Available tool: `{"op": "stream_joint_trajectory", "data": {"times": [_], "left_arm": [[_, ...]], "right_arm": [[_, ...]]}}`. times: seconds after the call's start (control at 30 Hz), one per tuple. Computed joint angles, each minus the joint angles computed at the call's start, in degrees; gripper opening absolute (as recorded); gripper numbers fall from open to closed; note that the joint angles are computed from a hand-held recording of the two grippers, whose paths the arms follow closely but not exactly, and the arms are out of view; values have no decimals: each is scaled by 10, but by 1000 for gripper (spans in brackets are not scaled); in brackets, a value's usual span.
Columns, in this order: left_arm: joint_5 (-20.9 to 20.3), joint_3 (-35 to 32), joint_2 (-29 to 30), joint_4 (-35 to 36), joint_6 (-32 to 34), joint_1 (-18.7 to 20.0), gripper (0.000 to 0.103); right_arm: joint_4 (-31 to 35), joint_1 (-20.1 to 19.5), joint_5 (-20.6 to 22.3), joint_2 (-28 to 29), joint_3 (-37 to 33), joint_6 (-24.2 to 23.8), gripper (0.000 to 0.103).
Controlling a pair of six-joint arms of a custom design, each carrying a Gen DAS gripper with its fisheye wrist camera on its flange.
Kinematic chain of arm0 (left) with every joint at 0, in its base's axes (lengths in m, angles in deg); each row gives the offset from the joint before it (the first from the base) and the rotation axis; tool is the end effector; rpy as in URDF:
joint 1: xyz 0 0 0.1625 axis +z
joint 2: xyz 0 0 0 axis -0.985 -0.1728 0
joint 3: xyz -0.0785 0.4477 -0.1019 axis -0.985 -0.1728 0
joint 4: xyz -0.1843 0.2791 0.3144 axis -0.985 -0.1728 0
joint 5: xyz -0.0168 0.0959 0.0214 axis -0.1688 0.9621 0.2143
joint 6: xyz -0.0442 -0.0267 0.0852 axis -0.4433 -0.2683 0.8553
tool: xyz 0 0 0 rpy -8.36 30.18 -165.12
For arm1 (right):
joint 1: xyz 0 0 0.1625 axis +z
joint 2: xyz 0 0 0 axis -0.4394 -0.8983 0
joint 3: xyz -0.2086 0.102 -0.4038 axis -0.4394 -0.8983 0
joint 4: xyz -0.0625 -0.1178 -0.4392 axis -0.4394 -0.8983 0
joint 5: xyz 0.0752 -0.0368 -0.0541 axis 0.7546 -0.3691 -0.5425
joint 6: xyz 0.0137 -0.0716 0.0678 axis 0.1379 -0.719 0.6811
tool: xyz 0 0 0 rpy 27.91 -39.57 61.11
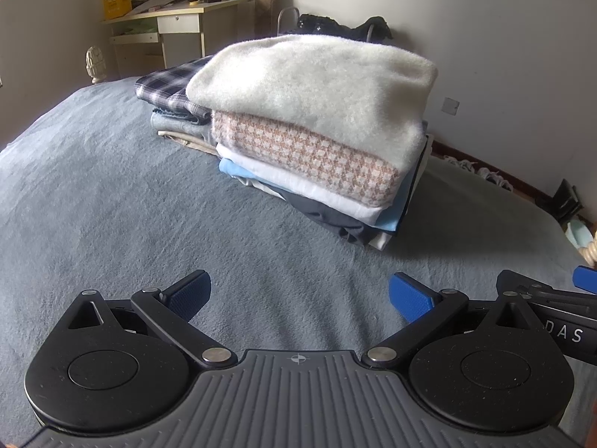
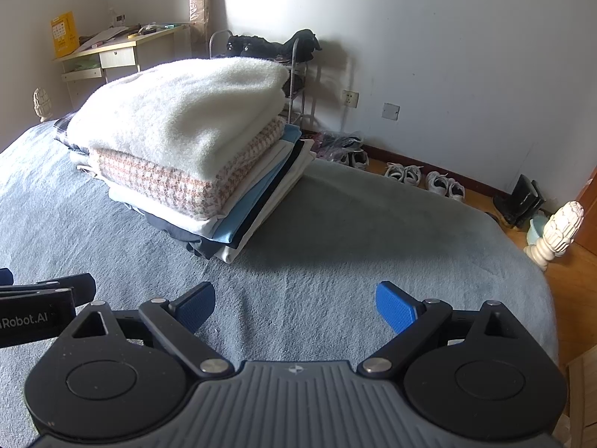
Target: Fold clothes
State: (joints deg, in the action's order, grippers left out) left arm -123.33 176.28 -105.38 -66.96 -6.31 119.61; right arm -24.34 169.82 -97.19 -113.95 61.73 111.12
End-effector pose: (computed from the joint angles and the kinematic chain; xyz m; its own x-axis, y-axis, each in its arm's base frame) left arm -0.2608 -0.4485 0.3683 -0.5604 0.6817 -0.4704 0.8045 0.5830 -0.1136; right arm 0.5213 -0.3252 0.1632 -0.4510 0.7079 0.5436 -0.1267 0.5521 -0.8241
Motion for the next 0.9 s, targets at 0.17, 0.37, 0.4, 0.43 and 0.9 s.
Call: {"op": "stream_joint_trajectory", "data": {"times": [0.17,0.37,0.4,0.43,0.9], "left_arm": [[0,0,1,0,1,1,103],[1,0,2,-1,0,1,103],[1,0,2,-1,1,1,103],[1,1,2,-1,1,2,103],[1,-2,3,1,2,4,103]], "right_arm": [[3,-1,-1,1,-1,3,96],[0,-1,-1,1,0,1,96],[0,-1,-1,1,-1,0,96],[1,-1,-1,1,-1,0,96],[-4,-5,-3,0,0,-4,96]]}}
